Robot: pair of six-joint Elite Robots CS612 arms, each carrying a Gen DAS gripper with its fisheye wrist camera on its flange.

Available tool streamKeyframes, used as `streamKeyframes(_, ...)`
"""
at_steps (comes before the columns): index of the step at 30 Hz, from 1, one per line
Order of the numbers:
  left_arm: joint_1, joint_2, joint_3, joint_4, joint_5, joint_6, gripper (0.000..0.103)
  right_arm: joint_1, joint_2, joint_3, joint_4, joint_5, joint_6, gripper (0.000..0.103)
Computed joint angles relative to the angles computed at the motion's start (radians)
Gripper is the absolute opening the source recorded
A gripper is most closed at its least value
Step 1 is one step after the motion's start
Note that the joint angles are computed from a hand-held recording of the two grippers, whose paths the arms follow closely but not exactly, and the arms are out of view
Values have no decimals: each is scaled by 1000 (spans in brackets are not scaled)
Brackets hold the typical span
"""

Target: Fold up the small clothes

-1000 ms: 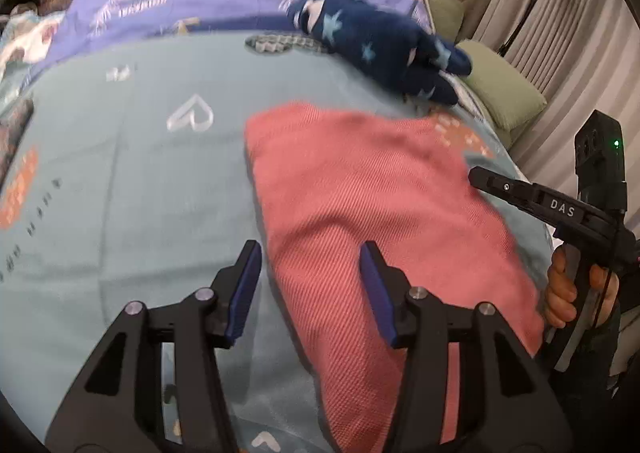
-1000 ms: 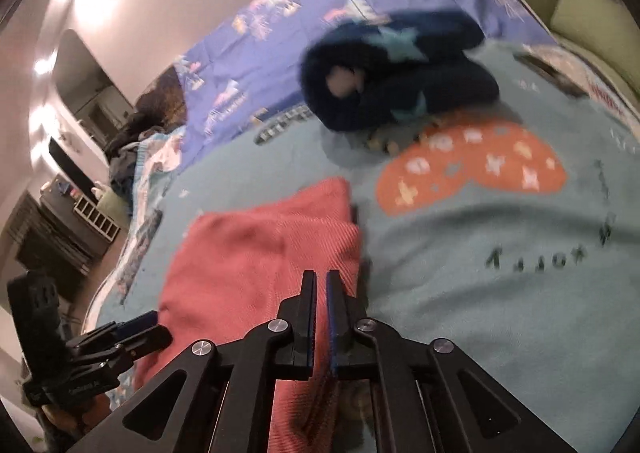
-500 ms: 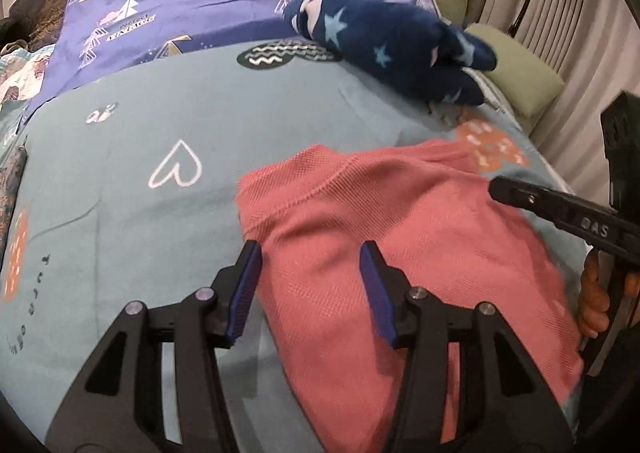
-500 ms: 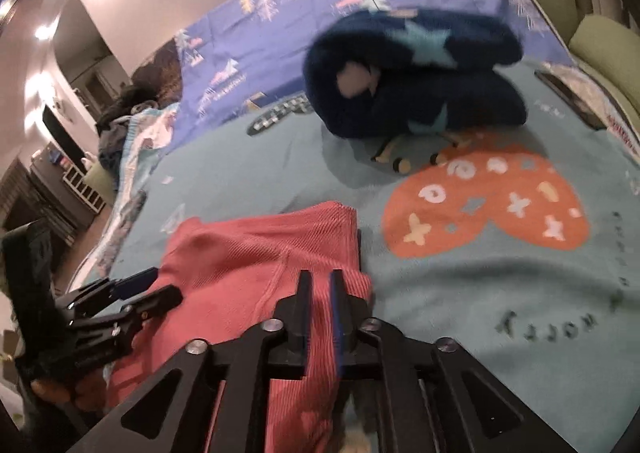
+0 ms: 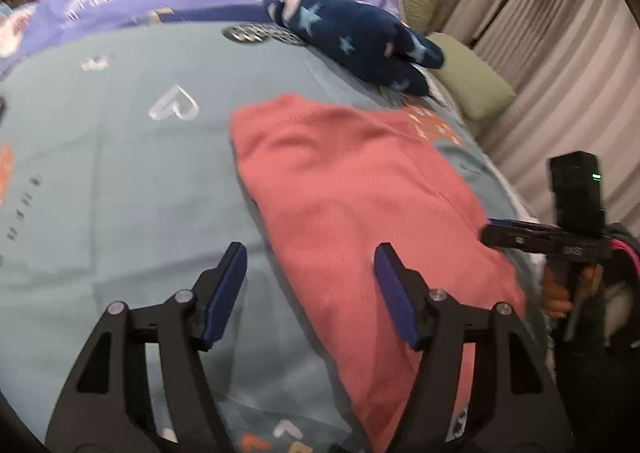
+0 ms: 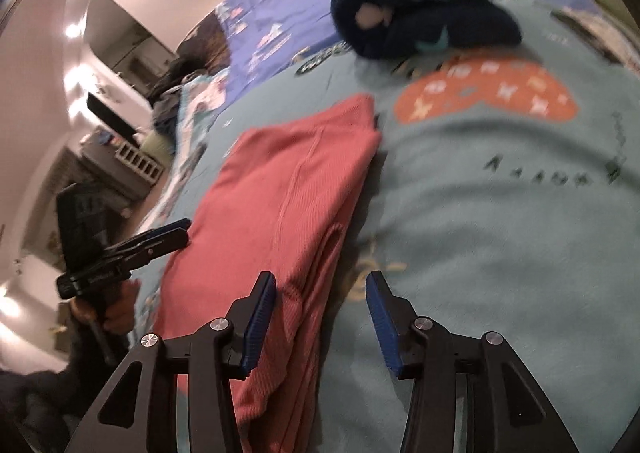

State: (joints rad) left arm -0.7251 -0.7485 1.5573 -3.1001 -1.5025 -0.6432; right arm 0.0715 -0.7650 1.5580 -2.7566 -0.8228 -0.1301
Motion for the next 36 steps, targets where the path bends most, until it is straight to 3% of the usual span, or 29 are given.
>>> streamKeyframes(7, 19, 38, -17, -77, -83, -9, 72, 5, 48, -70, 91, 115, -51, 53)
streamKeyframes(18, 32, 75, -59, -112, -128, 44, 78, 19, 95, -145, 113, 168, -68, 53)
streamKeyframes(29, 55, 108, -99, -151, -198, 19, 77, 22, 120, -170, 72, 165, -18, 36)
streamKeyframes(30, 56, 110, -102, -153, -200, 19, 76, 21, 118, -166, 68, 164, -18, 35)
streamKeyframes(36, 51, 107, -100, -146, -155, 4, 43, 26, 101, -134, -4, 115, -2, 25)
